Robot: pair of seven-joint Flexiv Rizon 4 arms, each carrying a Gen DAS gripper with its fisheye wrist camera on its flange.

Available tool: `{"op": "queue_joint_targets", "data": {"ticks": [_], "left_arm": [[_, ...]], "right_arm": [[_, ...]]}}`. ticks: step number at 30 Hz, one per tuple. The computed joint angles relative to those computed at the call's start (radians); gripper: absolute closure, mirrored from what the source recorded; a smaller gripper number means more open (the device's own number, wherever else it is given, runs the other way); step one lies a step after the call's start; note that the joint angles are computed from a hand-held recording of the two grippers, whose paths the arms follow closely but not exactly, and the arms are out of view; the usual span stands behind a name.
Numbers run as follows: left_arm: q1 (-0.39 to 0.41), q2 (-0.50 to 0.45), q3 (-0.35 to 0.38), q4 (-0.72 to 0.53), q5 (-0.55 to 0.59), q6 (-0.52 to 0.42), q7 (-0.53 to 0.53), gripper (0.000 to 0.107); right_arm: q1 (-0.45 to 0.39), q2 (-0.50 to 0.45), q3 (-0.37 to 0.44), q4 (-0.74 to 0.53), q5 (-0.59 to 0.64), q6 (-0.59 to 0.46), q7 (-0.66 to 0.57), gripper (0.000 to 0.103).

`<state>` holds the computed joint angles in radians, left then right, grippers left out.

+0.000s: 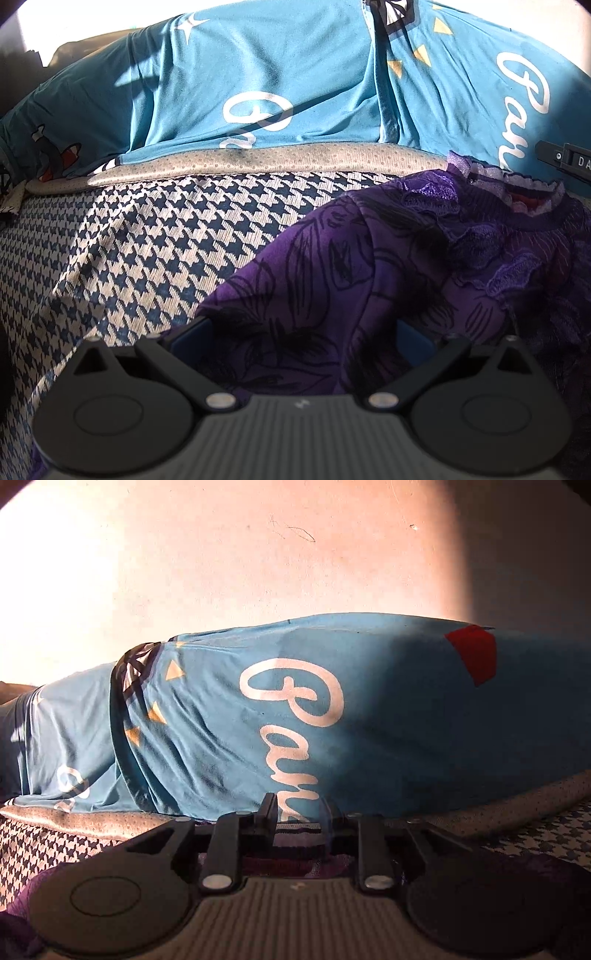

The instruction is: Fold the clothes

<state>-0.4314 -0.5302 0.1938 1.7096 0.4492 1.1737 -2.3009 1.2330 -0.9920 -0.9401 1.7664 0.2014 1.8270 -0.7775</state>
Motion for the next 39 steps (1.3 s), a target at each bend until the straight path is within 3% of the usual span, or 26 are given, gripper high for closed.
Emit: {"op": "queue_joint_targets", "data": {"ticks": [4, 8, 14, 18, 21, 25, 28, 34, 36, 39], "left_arm": [[-0.006, -0.002, 0.004, -0.006, 0.010, -0.010, -0.003, 0.004], [-0.001, -0.003, 0.001, -0.006, 0.011, -0.013, -0.002, 0.004], [-0.002, -0.011, 0.004, -0.016, 0.017, -0.019, -0.007, 0.004], [-0.005, -0.015, 0.010, -0.021, 0.025, -0.020, -0.017, 0.004], [-0.005, -0.017, 0.011, -0.025, 0.030, -0.022, -0.019, 0.004], [-0.009, -0.019, 0.016, -0.031, 0.040, -0.028, -0.024, 0.004], [-0.018, -0.020, 0.025, -0.037, 0.058, -0.034, -0.037, 0.004], [-0.022, -0.022, 0.032, -0.050, 0.095, -0.054, -0.062, 0.004], [-0.014, -0.024, 0.026, -0.049, 0.089, -0.060, -0.065, 0.004], [-0.004, -0.022, 0.019, -0.047, 0.079, -0.066, -0.073, 0.004]], "right_arm": [[-0.097, 0.071, 0.160, -0.035, -0.050, 0.065, -0.087, 0.076], [-0.112, 0.059, 0.196, -0.066, -0.059, 0.021, -0.142, 0.061], [-0.202, 0.079, 0.320, -0.094, -0.088, 0.024, -0.154, 0.051], [-0.248, 0.093, 0.388, -0.107, -0.121, 0.032, -0.195, 0.050], [-0.228, 0.080, 0.366, -0.118, -0.135, 0.000, -0.220, 0.051], [-0.188, 0.052, 0.311, -0.133, -0.169, -0.030, -0.229, 0.085], [-0.169, 0.031, 0.279, -0.148, -0.166, -0.037, -0.210, 0.095], [-0.119, -0.042, 0.188, -0.186, -0.052, 0.038, -0.137, 0.097], [-0.113, -0.049, 0.178, -0.202, -0.040, -0.015, -0.117, 0.096], [-0.144, -0.016, 0.226, -0.206, -0.113, -0.096, -0.100, 0.092]]}}
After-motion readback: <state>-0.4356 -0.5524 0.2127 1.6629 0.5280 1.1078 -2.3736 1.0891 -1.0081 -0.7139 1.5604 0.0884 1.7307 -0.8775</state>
